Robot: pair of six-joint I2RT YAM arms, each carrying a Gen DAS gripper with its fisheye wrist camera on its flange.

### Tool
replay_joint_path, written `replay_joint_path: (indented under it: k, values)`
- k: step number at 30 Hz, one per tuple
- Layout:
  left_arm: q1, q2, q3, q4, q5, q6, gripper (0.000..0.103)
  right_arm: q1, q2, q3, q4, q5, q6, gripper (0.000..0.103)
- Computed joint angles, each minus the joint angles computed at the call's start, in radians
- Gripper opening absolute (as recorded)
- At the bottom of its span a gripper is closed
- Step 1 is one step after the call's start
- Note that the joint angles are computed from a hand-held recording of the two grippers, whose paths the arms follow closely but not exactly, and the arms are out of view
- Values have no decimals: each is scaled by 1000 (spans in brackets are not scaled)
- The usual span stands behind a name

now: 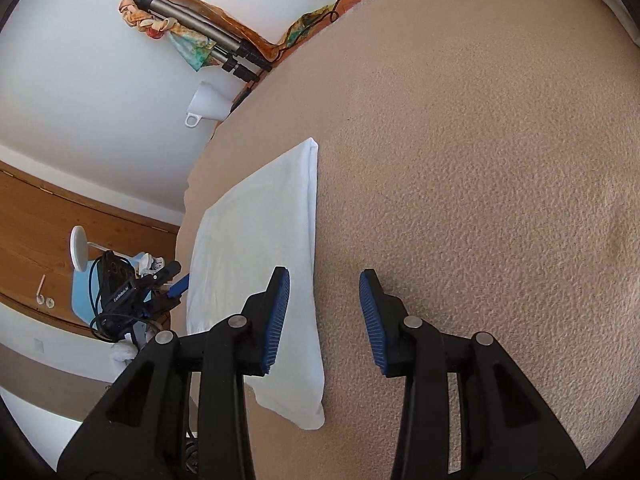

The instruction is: Fold small clothes

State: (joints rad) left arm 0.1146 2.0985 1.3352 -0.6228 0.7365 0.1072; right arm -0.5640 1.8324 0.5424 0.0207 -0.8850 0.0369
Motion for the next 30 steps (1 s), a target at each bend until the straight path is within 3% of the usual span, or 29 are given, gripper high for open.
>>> replay_joint_path:
  k: [7,19,26,30]
  values:
    - [-15,27,8,15,70,-7,61,66,56,17,105,-32,87,38]
    - [-76,31,12,68,58,-60,54,152,114,28,268,-57,238,39]
    - [-92,23,-3,86,16,-60,27,165,107,28,275,-38,254,39]
    - [-99,16,-20,106,-9,-57,17,187,80,22,267,1,246,36]
